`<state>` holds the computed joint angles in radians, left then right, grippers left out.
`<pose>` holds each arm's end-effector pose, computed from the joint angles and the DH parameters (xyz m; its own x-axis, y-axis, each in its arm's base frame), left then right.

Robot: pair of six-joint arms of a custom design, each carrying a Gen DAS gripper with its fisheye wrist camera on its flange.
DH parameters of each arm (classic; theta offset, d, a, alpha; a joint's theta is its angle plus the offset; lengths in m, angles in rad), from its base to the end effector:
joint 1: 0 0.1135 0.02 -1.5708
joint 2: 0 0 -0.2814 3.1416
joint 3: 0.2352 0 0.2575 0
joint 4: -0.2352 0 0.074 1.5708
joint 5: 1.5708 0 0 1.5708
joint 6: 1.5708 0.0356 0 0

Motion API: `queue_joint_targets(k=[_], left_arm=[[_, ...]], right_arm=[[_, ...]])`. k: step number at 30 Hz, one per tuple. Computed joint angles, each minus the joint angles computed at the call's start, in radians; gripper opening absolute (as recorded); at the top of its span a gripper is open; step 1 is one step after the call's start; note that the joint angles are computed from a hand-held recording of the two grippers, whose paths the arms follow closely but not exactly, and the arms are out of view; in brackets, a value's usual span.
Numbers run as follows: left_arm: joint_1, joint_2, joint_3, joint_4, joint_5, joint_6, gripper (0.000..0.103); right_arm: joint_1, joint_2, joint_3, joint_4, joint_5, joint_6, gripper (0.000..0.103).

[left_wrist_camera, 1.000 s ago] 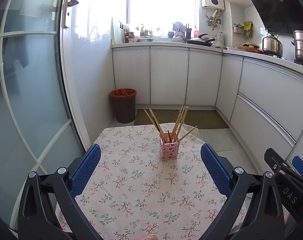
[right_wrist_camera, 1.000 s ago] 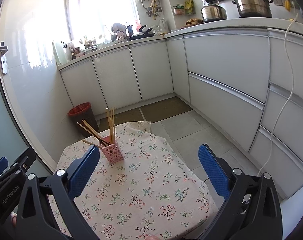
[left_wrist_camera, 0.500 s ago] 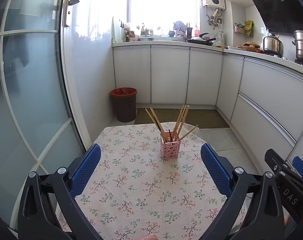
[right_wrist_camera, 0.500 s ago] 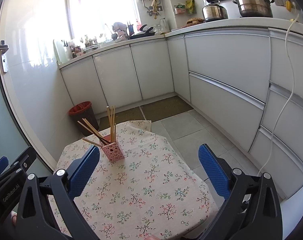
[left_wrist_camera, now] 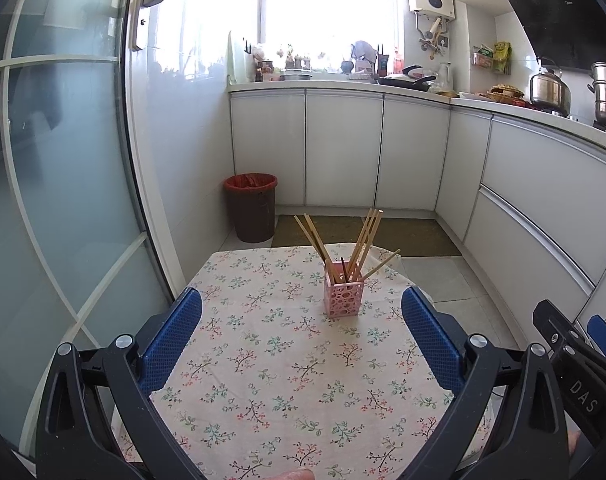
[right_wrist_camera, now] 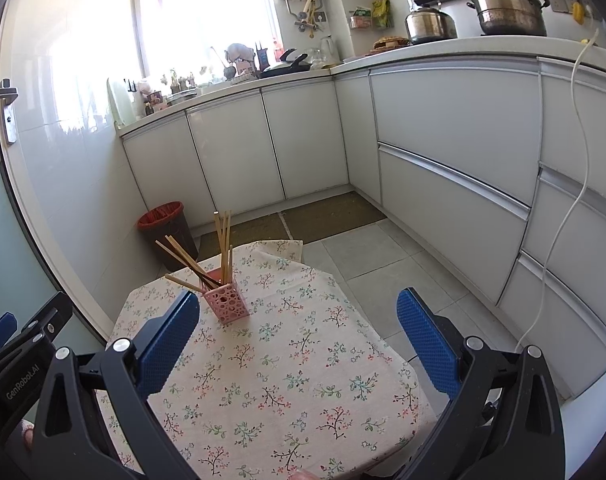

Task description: Organize utensils

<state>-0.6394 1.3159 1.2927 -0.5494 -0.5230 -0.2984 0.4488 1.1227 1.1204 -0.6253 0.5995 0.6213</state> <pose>0.2424 -0.1581 0.3832 -0.4685 0.0310 -0.8829 0.0443 0.9990 0.0116 0.2180 0.0827 0.3658 -0.3992 0.3412 -0.8510 0.3513 0.9143 0.2018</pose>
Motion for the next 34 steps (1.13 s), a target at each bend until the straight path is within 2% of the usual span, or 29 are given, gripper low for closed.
queue_joint_targets(k=[11, 25, 34], left_arm=[[0.0, 0.017, 0.028, -0.037, 0.006, -0.012, 0.096], [-0.027, -0.016, -0.025, 0.065, -0.02, 0.064, 0.094], [-0.019, 0.005, 0.013, 0.01, -0.008, 0.036, 0.096]], right_arm=[[-0.019, -0.002, -0.013, 0.011, -0.03, -0.013, 0.096], [-0.031, -0.004, -0.026, 0.02, -0.044, -0.018, 0.096], [-0.042, -0.011, -0.039, 0.032, -0.048, -0.012, 0.096]])
